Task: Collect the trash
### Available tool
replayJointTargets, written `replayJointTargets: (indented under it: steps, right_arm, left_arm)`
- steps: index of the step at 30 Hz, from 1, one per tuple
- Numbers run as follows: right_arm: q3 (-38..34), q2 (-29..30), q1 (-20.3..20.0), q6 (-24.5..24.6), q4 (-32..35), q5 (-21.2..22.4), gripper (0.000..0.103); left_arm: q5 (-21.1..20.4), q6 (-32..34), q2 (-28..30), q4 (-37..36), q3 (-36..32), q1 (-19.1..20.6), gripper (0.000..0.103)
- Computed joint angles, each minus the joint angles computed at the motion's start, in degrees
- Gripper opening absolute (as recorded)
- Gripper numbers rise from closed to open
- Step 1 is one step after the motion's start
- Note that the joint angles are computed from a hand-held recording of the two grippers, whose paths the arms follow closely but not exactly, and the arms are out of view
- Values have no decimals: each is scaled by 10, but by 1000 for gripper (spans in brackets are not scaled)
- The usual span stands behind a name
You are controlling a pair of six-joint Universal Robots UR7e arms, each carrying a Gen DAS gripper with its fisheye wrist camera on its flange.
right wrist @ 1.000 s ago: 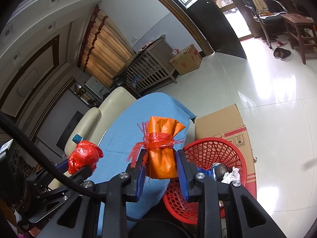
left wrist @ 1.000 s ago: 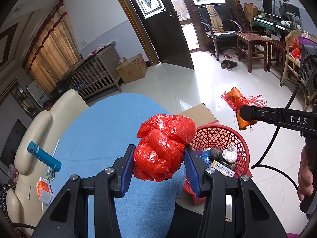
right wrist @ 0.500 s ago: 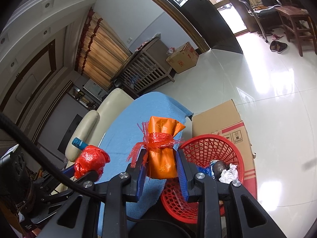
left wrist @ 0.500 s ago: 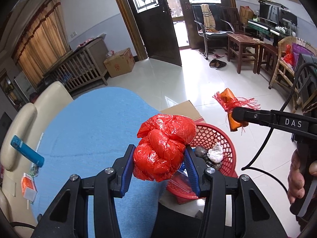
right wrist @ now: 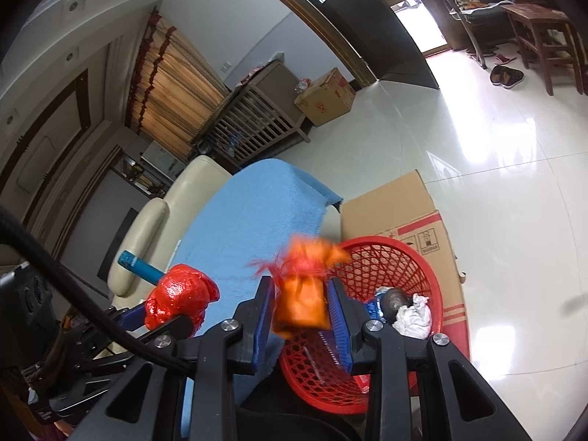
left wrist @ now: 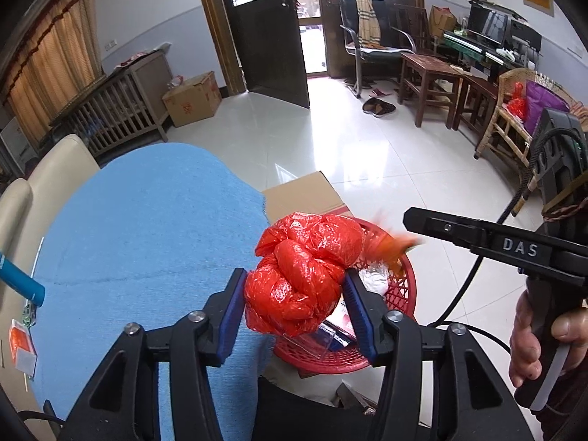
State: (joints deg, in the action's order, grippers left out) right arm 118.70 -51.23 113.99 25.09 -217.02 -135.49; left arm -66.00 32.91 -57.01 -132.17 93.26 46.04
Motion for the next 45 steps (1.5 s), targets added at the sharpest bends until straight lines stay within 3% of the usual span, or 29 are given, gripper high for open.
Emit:
replayJointTargets:
  steps: [6, 11, 16, 17, 20, 23, 31, 40, 45]
  right_arm:
    - [13, -6, -16, 38, 24, 13, 34]
    - [6, -8, -10, 33, 37, 3, 34]
    - [-10, -6, 1, 25, 55, -1, 34]
    - [-16, -4, 4, 21, 61, -3, 37]
    - [-36, 4, 12, 8, 75, -7, 72]
    - [-64, 20, 23, -14, 83, -10, 72]
    - [-166, 65, 53, -67, 172, -15, 72]
    - [-339, 162, 105, -171, 264, -32, 72]
    - [-444, 228, 132, -216, 309, -38, 72]
  left_arm:
    - [16, 3, -1, -9, 2, 3, 68]
    - [44, -2, -8, -21, -4, 5, 70]
    - [88, 11, -30, -85, 12, 6, 71]
    - [97, 14, -34, -100, 14, 7, 71]
    - [114, 21, -47, -141, 16, 11, 72]
    - [133, 36, -56, -192, 18, 15, 86]
    - [162, 63, -85, -290, 17, 32, 86]
    - [198, 67, -112, -363, -2, 52, 88]
    - [221, 73, -127, -421, -6, 63, 99]
